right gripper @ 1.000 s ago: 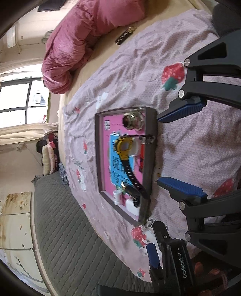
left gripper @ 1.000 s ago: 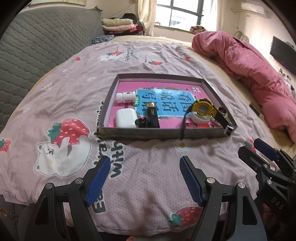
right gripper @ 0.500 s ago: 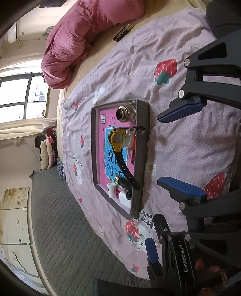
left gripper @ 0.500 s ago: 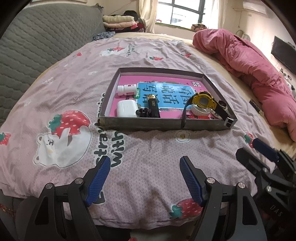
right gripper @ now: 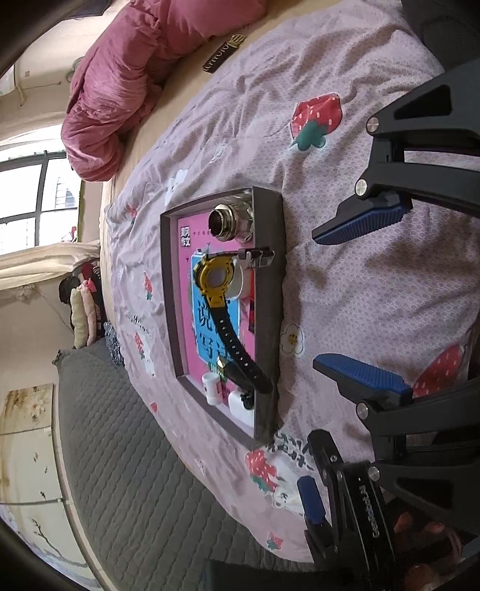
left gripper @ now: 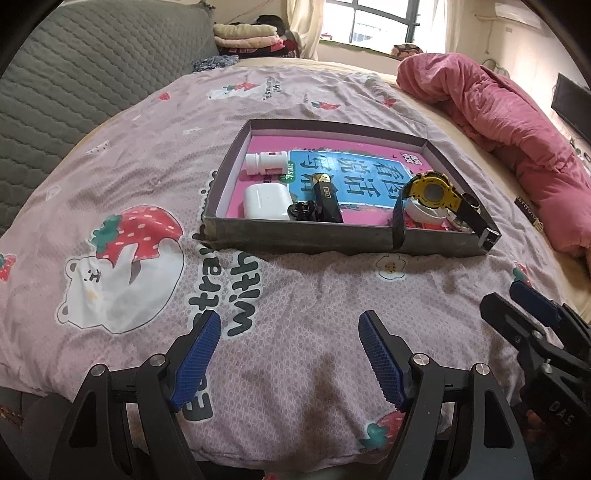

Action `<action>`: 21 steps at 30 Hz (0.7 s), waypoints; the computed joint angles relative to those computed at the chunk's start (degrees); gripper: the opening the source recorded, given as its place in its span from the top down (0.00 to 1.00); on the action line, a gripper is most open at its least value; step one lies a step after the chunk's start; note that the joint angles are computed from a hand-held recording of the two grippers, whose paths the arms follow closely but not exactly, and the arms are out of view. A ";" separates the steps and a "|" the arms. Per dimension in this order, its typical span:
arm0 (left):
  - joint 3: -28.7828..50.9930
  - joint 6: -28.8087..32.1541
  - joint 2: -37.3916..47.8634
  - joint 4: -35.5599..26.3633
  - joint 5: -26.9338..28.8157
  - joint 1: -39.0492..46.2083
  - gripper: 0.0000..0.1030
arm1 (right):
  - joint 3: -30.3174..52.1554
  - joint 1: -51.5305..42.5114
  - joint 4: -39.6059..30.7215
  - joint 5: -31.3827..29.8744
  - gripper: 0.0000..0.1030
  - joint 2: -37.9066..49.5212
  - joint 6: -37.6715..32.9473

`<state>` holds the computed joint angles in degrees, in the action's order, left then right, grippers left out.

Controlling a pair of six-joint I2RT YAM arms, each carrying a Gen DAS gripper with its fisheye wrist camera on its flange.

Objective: Organize rigid objects

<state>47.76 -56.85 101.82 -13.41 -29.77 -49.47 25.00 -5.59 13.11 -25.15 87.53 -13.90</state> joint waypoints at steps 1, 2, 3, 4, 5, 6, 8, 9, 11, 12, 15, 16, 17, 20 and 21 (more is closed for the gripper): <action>0.00 0.12 0.08 0.10 0.10 0.15 0.24 | -0.08 0.46 0.67 0.70 0.41 0.54 0.01; 0.08 0.12 0.21 0.08 -0.02 0.20 0.24 | -0.17 0.50 0.93 0.57 0.41 0.88 -0.25; 0.13 0.26 0.32 0.18 -0.02 0.29 0.24 | -0.27 0.93 1.26 1.01 0.41 1.16 -0.45; 0.13 0.36 0.40 0.33 0.04 0.42 0.24 | -0.41 1.35 1.60 1.50 0.41 1.29 -0.53; 0.14 0.36 0.45 0.39 0.13 0.48 0.24 | -0.50 1.58 1.80 1.59 0.41 1.44 -0.81; 0.17 0.31 0.54 0.39 0.17 0.44 0.24 | -0.54 1.86 1.93 1.83 0.41 1.58 -0.86; 0.30 0.42 0.65 0.35 0.12 0.36 0.24 | -0.56 2.01 2.27 2.06 0.41 1.82 -0.89; 0.34 0.45 0.64 0.28 -0.01 0.30 0.24 | -0.51 2.00 2.27 2.19 0.41 1.94 -0.74; 0.30 0.57 0.51 0.26 -0.14 0.28 0.24 | -0.56 2.08 2.67 2.50 0.41 2.11 -0.12; 0.33 0.51 0.59 0.24 -0.13 0.26 0.24 | -0.44 2.11 2.73 2.72 0.41 2.27 0.06; 0.23 0.44 0.47 0.15 0.01 0.33 0.24 | -0.16 2.08 2.96 2.84 0.41 2.83 0.19; 0.22 0.28 0.43 0.02 -0.07 0.19 0.24 | -0.27 2.25 3.24 3.07 0.41 2.86 0.12; 0.18 0.25 0.44 0.02 -0.10 0.09 0.24 | -0.32 2.39 3.36 3.12 0.41 2.85 -0.04; 0.28 0.29 0.58 -0.16 -0.09 0.06 0.24 | -0.45 2.91 3.87 3.40 0.41 2.92 -0.55; 0.38 0.22 0.72 -0.34 -0.09 0.08 0.24 | -0.31 2.98 3.78 3.26 0.41 3.05 -0.67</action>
